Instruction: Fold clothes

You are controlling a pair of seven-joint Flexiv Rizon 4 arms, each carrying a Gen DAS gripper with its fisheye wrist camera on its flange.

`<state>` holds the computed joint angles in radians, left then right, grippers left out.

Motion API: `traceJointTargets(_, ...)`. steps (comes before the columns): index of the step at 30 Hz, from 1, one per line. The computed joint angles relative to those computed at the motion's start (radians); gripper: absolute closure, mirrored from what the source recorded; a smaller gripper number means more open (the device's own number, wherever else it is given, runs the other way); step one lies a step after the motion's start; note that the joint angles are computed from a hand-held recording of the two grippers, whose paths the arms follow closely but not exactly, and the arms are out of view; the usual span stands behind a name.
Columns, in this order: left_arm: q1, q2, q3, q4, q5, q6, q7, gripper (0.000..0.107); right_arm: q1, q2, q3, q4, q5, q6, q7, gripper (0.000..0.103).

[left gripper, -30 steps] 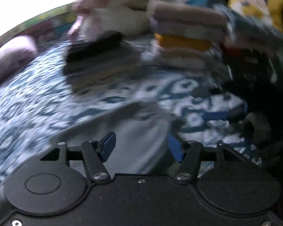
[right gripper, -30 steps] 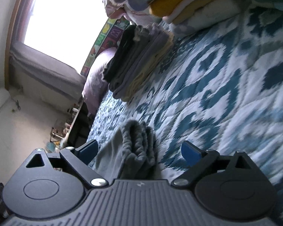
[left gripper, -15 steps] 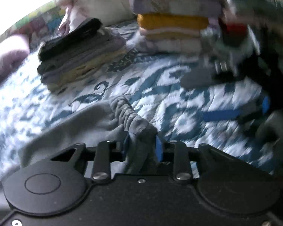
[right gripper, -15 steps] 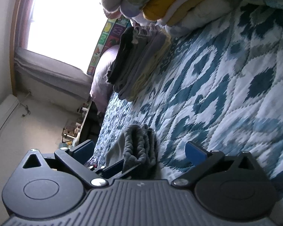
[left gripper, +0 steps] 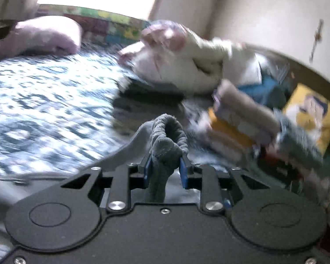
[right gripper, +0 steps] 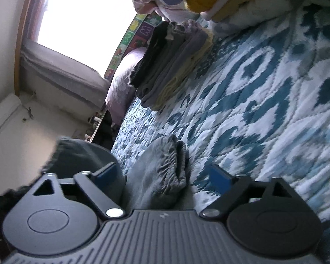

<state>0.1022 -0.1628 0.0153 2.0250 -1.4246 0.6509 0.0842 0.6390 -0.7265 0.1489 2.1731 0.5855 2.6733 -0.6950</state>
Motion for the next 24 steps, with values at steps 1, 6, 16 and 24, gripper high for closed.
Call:
traceJointTargets(1,0.02,-0.011,0.01,-0.019,-0.015,-0.015,-0.001,0.083,0.012,0.001,-0.008,-0.01,0.013,-0.014,-0.017,0.023)
traceJointTargets(6,0.132,-0.106,0.03,-0.123,-0.086,-0.04,-0.041,0.083,0.046,-0.002,-0.033,-0.063,0.059,-0.072,-0.085,0.026)
traceJointTargets(16,0.256,-0.317,-0.007,-0.204,0.0,0.301,-0.253,0.056,0.083,0.014,-0.065,-0.129,0.142,-0.196,-0.183,0.026)
traceJointTargets(24,0.317,-0.387,-0.07,-0.299,0.074,0.205,-0.341,0.048,0.138,0.033,-0.17,-0.214,0.203,-0.386,-0.318,0.023)
